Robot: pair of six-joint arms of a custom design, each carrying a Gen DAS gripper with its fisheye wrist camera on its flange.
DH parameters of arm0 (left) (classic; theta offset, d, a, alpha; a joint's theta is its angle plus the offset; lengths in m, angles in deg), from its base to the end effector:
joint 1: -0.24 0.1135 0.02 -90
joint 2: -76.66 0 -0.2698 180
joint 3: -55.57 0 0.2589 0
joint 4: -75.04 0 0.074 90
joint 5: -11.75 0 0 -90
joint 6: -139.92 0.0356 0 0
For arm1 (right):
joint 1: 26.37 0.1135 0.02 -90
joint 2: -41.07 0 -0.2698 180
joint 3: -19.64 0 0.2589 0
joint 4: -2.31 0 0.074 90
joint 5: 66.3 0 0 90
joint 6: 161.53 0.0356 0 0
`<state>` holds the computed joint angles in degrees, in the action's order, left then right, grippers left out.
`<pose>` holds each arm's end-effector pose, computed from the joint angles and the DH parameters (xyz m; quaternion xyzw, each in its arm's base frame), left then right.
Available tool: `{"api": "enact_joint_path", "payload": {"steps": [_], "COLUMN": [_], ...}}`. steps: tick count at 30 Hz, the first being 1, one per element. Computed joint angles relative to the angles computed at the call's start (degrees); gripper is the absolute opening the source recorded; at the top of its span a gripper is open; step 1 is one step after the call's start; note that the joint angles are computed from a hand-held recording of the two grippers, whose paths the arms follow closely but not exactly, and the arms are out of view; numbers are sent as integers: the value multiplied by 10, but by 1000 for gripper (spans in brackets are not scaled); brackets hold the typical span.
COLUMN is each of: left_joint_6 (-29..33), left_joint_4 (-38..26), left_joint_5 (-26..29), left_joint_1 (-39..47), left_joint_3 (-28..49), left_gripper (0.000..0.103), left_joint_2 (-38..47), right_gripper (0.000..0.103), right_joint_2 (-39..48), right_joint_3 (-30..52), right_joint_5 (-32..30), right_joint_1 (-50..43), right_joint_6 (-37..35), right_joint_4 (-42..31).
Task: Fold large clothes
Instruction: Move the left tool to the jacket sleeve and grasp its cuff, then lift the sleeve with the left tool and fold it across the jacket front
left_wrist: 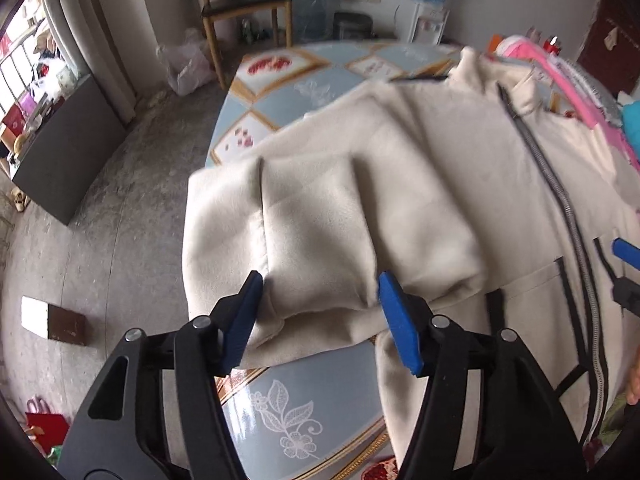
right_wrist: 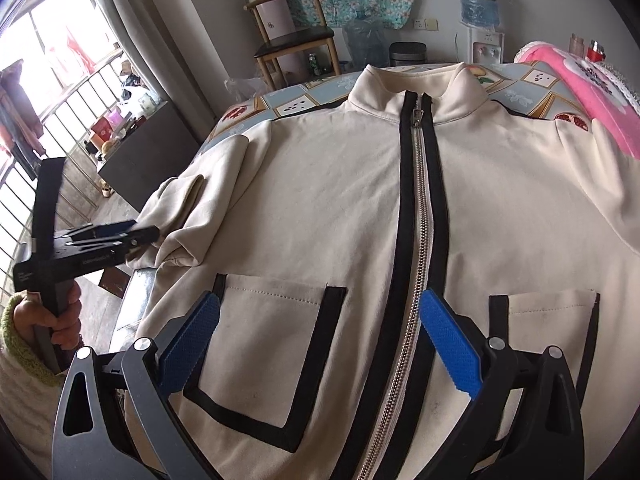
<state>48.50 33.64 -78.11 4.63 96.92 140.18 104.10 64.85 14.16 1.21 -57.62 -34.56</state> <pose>0.1877 0.0143 0.1592 -0.0491 0.9723 0.0047 0.2286 0.1809 0.1012 0.1857 -0.1381 0.9398 0.1812 0.2546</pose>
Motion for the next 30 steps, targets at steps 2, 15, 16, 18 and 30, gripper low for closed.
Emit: {"api": "enact_joint_path", "payload": {"steps": [2,15,16,18,30], "left_joint_6": [-7,-20,-24,-41,-216], "left_joint_4": [16,-40,-52,-84,-25], "left_joint_5": [8,-2,-3,-9,-50], "left_joint_1": [8,34,31,13,-339], "left_joint_3": [0,25,35,63,236], "left_gripper": [53,18,17,17,17], "left_joint_2": [25,-35,-47,-76,19], "right_gripper": [97,66,61,53,47], "right_joint_2": [19,100,98,88,-40], "right_joint_3": [-4,-3,-6,-13,-60], "right_joint_5": [-16,72,66,56,-10], "right_joint_1": [-5,84,78,65,-78], "right_joint_6": [4,-2,-1,0,-34], "right_joint_4": [23,69,70,70,16]}}
